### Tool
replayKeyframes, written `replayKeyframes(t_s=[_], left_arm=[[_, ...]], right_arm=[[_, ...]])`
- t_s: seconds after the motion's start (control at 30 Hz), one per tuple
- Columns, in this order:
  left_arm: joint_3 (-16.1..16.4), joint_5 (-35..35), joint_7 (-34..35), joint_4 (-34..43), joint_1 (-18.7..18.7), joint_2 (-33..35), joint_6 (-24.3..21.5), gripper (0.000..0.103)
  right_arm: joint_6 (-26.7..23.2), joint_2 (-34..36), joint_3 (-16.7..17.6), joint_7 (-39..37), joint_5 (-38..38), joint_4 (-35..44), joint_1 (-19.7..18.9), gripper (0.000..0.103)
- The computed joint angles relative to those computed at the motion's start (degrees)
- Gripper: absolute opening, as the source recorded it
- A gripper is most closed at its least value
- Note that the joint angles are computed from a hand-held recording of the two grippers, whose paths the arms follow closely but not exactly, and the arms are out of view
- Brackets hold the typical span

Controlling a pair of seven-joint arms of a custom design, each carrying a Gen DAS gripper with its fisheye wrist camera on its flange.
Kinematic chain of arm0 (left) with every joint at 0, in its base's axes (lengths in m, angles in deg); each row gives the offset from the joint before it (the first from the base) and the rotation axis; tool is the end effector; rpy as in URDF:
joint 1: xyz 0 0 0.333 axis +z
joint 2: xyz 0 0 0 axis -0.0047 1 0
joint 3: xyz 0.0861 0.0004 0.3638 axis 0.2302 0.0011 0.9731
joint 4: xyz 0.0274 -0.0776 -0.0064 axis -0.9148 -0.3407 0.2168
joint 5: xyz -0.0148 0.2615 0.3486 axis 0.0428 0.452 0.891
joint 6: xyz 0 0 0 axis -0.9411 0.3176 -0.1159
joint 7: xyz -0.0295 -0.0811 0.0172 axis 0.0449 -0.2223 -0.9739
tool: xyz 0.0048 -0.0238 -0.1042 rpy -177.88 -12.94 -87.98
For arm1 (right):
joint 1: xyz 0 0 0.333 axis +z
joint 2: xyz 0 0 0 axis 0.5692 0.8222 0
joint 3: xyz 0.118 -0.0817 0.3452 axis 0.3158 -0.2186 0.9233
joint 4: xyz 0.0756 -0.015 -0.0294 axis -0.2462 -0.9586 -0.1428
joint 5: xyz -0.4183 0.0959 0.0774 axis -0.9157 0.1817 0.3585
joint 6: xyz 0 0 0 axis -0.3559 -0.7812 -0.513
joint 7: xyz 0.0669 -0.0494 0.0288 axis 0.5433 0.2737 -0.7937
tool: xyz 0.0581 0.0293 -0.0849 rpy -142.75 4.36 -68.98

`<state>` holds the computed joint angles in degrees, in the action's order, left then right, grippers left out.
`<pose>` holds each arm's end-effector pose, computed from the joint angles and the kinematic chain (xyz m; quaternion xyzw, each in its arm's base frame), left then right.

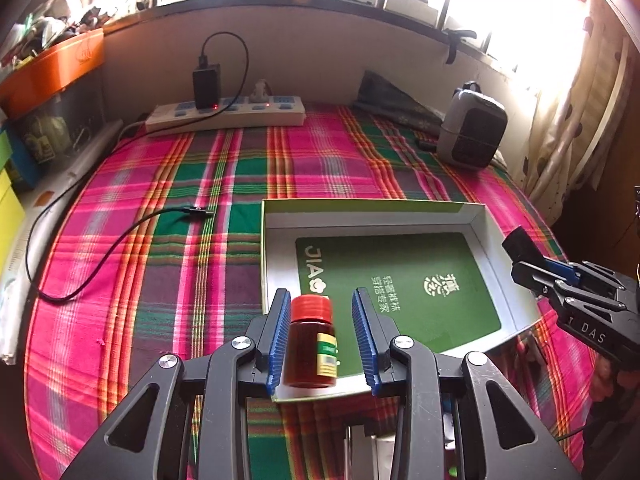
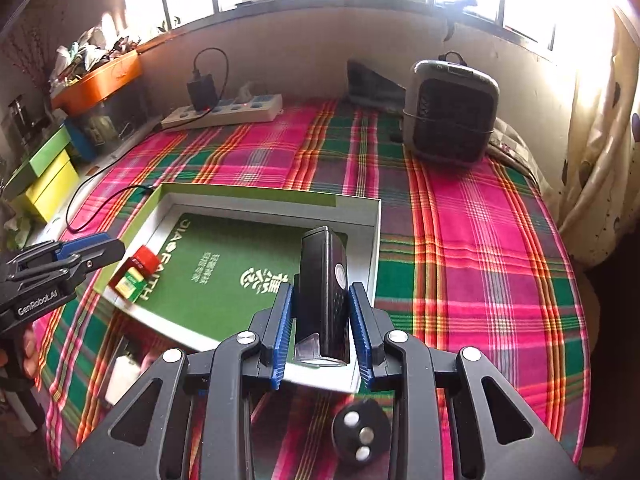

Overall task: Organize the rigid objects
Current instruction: 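Carry the bottle into the green box and open the left gripper while the right releases the device there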

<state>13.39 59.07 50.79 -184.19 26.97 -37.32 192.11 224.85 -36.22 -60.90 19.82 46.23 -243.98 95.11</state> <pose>0.3832 -0.2440 0.3805 -0.7269 0.5935 -0.2703 0.2151 0.4449 0.1361 0.3824 -0.8068 0.4876 -0.1525 0.2968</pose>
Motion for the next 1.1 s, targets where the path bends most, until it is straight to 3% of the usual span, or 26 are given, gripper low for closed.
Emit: replayKeyframes(t_s=[0.07, 0.53, 1.1], left_arm=[[-0.83, 0.43, 0.1, 0.28, 1.11, 0.57, 0.26, 0.031], [-3.44, 2.97, -1.96, 0.86, 5.03, 3.2, 0.38, 0.031], [-3.87, 1.48, -0.69, 0.76, 5.5, 3.25, 0.97, 0.031]], right_arm=[[-0.45, 0.99, -2.52, -0.84, 1.31, 0.99, 2.6, 0.029], [-3.01, 9.36, -1.31, -12.97, 16.23, 6.26, 4.42, 0.029], [-0.92, 13.23, 10.97, -13.9, 18.12, 7.56, -6.42, 0.029]])
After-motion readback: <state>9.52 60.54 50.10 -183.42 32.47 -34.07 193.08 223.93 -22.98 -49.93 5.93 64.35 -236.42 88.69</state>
